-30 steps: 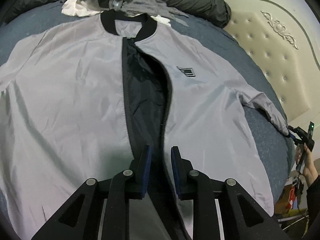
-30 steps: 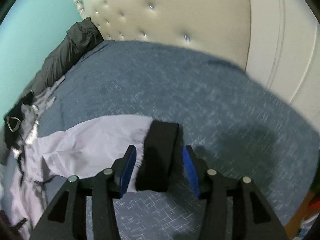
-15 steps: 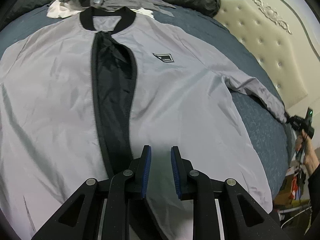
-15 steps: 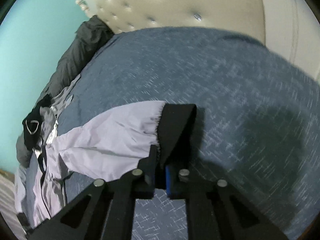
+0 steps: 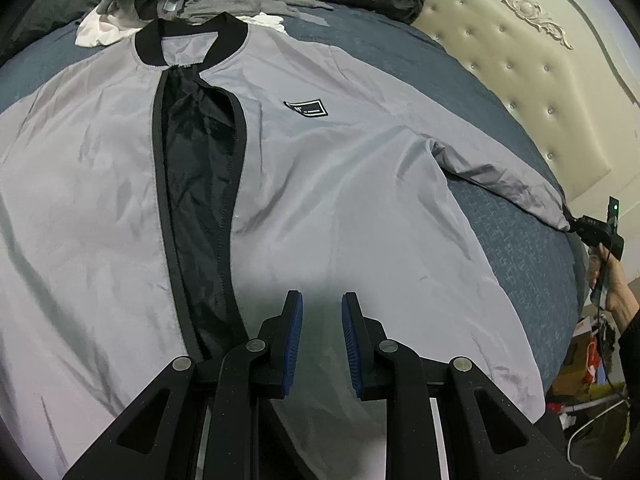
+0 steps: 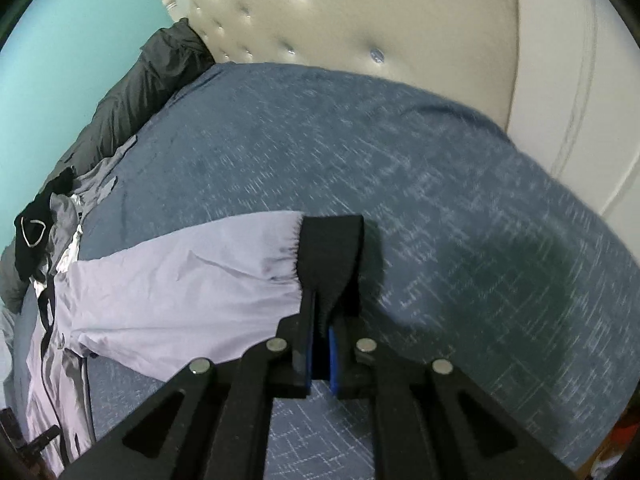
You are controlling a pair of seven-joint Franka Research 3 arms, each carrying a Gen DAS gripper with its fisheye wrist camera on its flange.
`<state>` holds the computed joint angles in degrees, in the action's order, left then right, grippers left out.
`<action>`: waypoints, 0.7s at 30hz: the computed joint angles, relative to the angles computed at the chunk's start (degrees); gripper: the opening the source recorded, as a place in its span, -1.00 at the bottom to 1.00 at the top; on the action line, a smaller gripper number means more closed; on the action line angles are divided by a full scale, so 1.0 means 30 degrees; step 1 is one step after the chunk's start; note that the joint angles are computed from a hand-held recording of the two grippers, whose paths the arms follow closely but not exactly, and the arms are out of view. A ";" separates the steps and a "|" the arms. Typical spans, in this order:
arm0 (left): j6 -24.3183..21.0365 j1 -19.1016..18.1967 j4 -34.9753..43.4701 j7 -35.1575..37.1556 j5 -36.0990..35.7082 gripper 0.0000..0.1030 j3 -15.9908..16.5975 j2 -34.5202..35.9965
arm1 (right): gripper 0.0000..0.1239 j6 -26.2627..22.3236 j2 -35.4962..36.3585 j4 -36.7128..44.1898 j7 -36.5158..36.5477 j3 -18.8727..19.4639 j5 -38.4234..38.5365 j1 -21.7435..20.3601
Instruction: Fold clothes
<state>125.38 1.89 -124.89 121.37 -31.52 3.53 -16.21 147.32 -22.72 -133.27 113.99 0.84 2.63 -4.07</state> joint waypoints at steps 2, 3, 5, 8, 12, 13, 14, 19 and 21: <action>-0.0030 0.0040 0.0066 0.0019 0.0045 -0.57 0.0026 -0.0018 | -0.66 -0.0139 -0.0411 0.0009 0.1842 0.1060 -0.1774 -0.1042; -0.0063 0.0051 0.0101 0.0085 0.0079 -0.57 0.0043 -0.0057 | -0.66 0.0000 -0.0651 0.0009 0.2533 0.1437 -0.2491 -0.1312; -0.0074 0.0061 0.0094 0.0234 0.0162 -0.57 0.0063 -0.0154 | -0.66 0.0806 -0.0893 0.0084 0.2741 0.1650 -0.2989 -0.1002; -0.0056 0.0057 0.0046 0.0332 0.0154 -0.57 0.0127 -0.0306 | -0.62 0.2027 -0.0724 0.0410 0.1707 0.1402 -0.2204 0.0320; 0.0045 0.0029 -0.0175 0.0044 0.0164 -0.57 0.0129 -0.0493 | -0.62 0.2095 0.1531 0.2405 -0.2568 0.0195 0.1666 0.3904; -0.0020 0.0012 -0.0231 0.0069 0.0129 -0.57 0.0180 -0.0554 | -0.65 0.1797 0.2131 0.3037 -0.3433 0.0212 0.2331 0.4457; -0.0081 0.0001 -0.0265 0.0101 0.0103 -0.57 0.0227 -0.0598 | -0.65 0.1866 0.2397 0.3255 -0.3594 0.0612 0.2244 0.4594; -0.0119 -0.0007 -0.0419 0.0356 0.0128 -0.57 0.0361 -0.0749 | -0.66 0.1707 0.4262 0.4786 -0.4444 0.1327 0.3158 0.5784; -0.0126 -0.0001 -0.0435 0.0381 0.0009 -0.57 0.0424 -0.0742 | -0.66 0.1576 0.5120 0.5459 -0.4904 0.1436 0.3470 0.6212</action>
